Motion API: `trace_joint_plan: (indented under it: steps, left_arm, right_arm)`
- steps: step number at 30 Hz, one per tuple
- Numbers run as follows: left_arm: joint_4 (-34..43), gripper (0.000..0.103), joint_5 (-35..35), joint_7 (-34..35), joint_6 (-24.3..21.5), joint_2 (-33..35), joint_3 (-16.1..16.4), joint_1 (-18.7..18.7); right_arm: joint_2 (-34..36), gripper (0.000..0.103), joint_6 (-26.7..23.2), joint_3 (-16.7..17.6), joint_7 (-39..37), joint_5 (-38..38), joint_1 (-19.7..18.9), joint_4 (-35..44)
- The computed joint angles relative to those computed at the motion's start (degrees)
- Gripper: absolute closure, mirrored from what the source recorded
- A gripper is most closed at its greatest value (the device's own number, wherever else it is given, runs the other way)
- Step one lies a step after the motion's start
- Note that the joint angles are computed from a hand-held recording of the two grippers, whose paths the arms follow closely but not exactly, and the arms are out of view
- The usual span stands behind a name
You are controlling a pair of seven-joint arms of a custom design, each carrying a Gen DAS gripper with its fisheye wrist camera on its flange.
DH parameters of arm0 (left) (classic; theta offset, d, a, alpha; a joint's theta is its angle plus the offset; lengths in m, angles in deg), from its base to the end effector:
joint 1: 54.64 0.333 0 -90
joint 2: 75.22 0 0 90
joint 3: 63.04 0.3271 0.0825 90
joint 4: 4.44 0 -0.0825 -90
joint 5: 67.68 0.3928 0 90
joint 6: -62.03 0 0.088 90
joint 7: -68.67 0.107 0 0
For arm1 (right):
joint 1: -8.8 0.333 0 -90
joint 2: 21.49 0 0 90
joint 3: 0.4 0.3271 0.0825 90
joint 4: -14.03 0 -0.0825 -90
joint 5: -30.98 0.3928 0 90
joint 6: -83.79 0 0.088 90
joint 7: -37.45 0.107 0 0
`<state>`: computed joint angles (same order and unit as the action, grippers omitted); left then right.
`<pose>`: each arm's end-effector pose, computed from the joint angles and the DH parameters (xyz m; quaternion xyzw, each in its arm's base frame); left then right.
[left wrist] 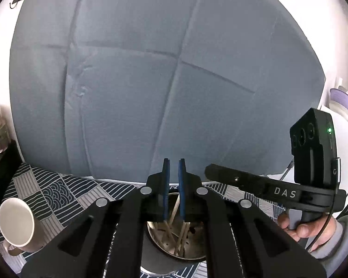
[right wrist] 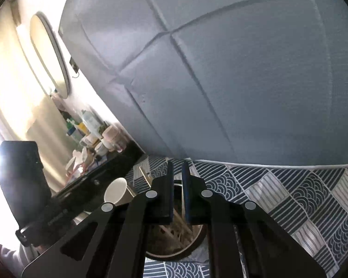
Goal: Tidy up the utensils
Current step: 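Lower both chopsticks into the black holder and open both grippers, then move both open grippers back down to the remaining chopsticks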
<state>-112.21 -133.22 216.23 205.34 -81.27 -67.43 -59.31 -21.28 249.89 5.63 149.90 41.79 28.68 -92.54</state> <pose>0.5784 -0.0884 0.6424 -0.4436 0.7128 -0.5299 0.1197 0.5628 0.2608 0.6455 -0.5831 0.6427 -0.1143 0.4836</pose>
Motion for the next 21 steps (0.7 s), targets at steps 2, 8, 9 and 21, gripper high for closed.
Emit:
trace_joint_plan:
  steps: [2,8,9,21]
  left_arm:
    - [-0.4,0.092,0.3,-0.2,-0.2,-0.9,0.2,0.1]
    - [-1.8,0.073,1.4,-0.7,0.2,-3.0,1.2,0.1]
    - [-2.1,0.072,1.3,-1.0,0.0,-3.4,1.5,0.1]
    - [-7.4,0.046,8.3,-7.7,-1.7,-8.7,3.8,0.4]
  right_arm:
    - [-0.8,0.094,-0.8,-0.1,2.4,-2.4,-0.1,-0.3]
    - [-3.5,0.074,-1.8,0.3,9.5,-9.6,-0.7,-1.9]
    - [-3.9,0.074,-1.5,0.3,9.5,-9.8,-0.6,-2.3]
    - [-9.6,0.05,-5.0,2.4,18.6,-17.9,-1.8,-7.5]
